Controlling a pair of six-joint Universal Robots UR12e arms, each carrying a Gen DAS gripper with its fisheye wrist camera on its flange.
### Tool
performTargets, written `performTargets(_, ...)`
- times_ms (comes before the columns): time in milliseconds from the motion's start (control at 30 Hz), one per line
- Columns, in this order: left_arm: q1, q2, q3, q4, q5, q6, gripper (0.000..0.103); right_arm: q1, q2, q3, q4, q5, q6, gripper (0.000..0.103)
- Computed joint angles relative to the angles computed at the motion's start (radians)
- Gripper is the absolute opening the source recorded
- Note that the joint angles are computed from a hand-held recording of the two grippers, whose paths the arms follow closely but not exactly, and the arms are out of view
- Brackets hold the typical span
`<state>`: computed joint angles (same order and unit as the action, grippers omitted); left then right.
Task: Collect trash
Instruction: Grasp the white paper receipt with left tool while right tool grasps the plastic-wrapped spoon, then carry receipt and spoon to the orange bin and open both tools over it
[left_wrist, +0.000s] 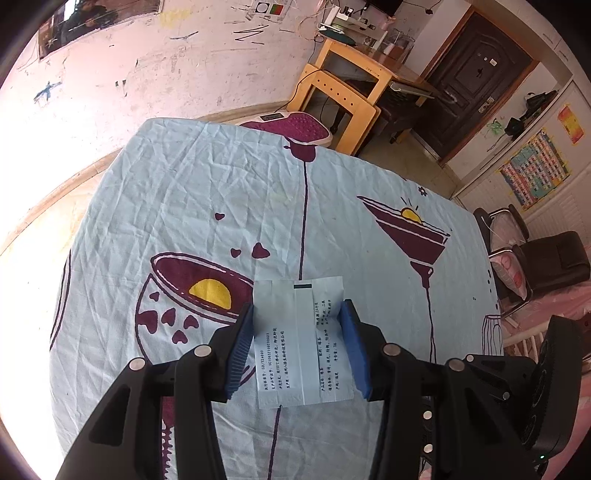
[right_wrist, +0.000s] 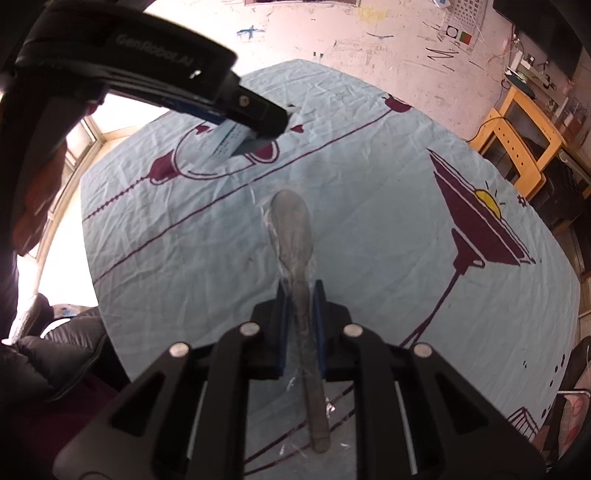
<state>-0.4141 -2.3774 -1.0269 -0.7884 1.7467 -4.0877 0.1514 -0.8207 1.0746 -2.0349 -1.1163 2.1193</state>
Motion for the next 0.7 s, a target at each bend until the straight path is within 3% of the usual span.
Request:
performTargets(200, -0.004, 0.012, -0.014, 0.008, 0.015, 0.007, 0.044, -0.039, -0.009, 0.003, 0.011, 0.099, 0.116, 0.011)
performTargets(300, -0.009, 0.01, -0.005, 0.007, 0.018, 0.017, 0.044, -0.072, -0.02, 0.023, -0.032, 0.153, 0.187, 0.011)
performTargets(533, -0.028, -0.026, 0.066, -0.025, 0.015, 0.056, 0.044, -0.189, -0.075, 0.144, -0.252, 0.206, 0.416, 0.011)
performTargets(700, -0.046, -0.064, 0.145, -0.073, 0.022, 0.093, 0.044, -0.283, -0.095, 0.238, -0.445, 0.115, 0.624, 0.012)
